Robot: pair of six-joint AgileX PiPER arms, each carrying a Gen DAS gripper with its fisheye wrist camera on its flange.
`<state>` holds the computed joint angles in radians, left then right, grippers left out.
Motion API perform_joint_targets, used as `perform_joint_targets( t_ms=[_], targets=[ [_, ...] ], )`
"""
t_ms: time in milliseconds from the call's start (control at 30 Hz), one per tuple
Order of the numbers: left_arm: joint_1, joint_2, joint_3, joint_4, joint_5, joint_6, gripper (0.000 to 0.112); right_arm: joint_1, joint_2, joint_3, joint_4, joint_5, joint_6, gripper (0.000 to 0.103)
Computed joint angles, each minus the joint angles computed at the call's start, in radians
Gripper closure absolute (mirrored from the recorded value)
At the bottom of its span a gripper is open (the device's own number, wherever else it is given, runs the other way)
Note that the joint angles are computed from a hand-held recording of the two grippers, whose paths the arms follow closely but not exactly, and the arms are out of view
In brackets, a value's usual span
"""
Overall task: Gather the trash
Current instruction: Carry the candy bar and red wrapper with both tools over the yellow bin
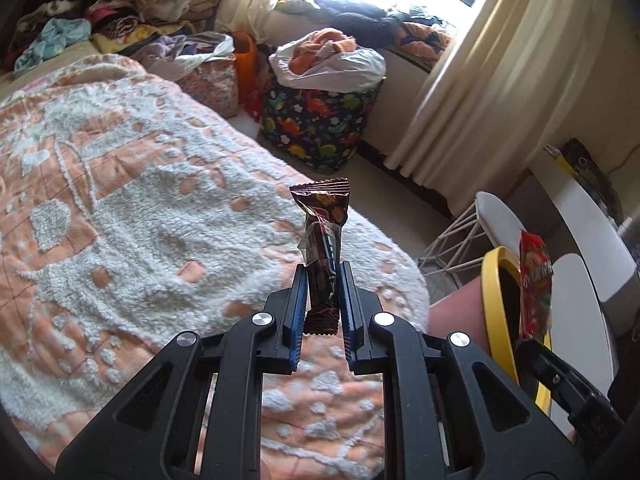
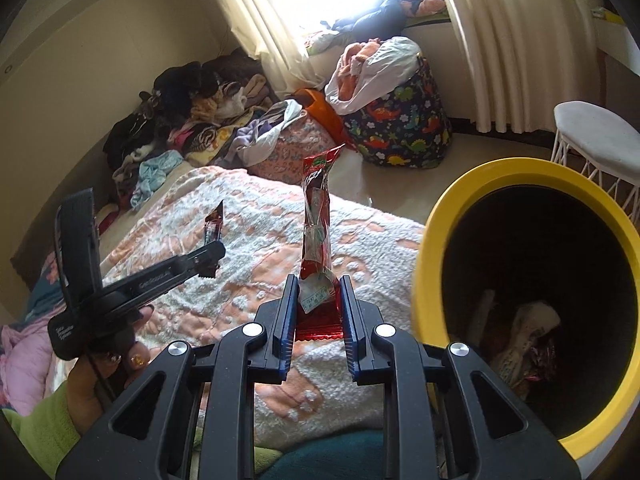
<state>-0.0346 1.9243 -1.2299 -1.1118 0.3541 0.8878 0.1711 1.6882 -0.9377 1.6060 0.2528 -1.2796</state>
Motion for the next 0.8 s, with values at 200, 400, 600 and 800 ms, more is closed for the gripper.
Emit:
perform_joint_targets(
  t_ms=[200,400,600,800],
  targets=[
    [-0.037,-0.041,0.027,-0.021,-0.002,0.039,0.102,-0.044,-0.042,0.039,0.046,-0.004,-0.039,0.083],
    [-0.064,-0.071,0.042,-0.032,0.003,0.058,0.102,-0.092,-0.077,0.075,0.089,-0.001,-0.072,0.083],
    [-0.105,-0.106,0.060,-0.042,0.010,0.079,0.102,-0.150,-0.098,0.111,0.106,-0.007,-0.091,0.083],
    [-0.155,-0.136,0.078,-0.046,0.003,0.104,0.102,-0.210,-0.121,0.137,0.121,0.009,-0.095,0.083]
  ],
)
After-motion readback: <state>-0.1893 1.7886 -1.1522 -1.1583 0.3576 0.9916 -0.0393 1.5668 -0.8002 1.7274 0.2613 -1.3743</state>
